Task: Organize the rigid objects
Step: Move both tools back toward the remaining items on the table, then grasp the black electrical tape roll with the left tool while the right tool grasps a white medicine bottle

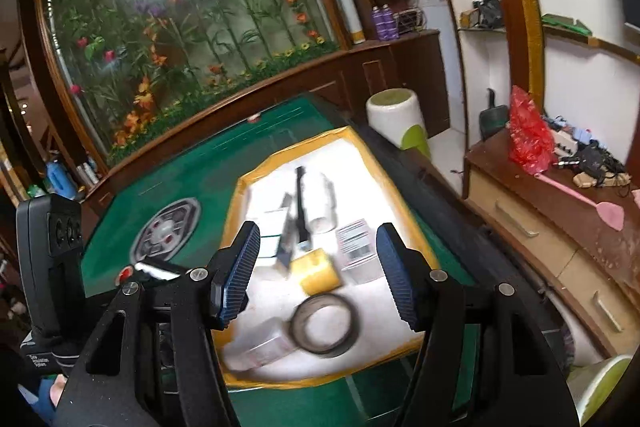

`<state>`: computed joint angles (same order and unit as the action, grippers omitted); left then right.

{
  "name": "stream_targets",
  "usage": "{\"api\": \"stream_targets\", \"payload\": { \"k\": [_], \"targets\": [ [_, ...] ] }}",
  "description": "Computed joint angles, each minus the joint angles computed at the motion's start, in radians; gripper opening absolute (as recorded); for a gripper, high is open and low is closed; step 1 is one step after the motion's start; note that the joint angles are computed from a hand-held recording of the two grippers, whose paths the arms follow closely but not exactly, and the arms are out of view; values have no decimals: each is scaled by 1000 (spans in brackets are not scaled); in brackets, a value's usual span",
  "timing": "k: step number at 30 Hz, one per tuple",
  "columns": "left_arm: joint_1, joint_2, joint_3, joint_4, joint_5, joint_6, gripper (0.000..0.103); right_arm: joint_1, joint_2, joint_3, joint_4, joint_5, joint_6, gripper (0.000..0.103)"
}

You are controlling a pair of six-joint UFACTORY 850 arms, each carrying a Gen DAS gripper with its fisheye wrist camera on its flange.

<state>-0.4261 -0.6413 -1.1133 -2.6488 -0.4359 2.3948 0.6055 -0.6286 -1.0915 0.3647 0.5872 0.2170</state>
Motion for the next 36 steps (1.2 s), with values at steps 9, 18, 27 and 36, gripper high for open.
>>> {"api": "stream_targets", "payload": {
  "k": [9, 18, 27, 36],
  "targets": [
    [118, 120, 193, -153, -105, 134, 72, 62, -53, -89, -71, -59, 6, 61],
    [312, 135, 207, -255, 4, 110, 78, 114, -123, -191, -267, -136, 112, 61],
    [336, 40, 122, -261, 131, 109, 78, 123, -163, -220, -384, -150, 195, 61],
    [312, -14, 69, -406, 179, 278, 78, 103, -195, -247, -566, -167, 392, 61]
  ]
}}
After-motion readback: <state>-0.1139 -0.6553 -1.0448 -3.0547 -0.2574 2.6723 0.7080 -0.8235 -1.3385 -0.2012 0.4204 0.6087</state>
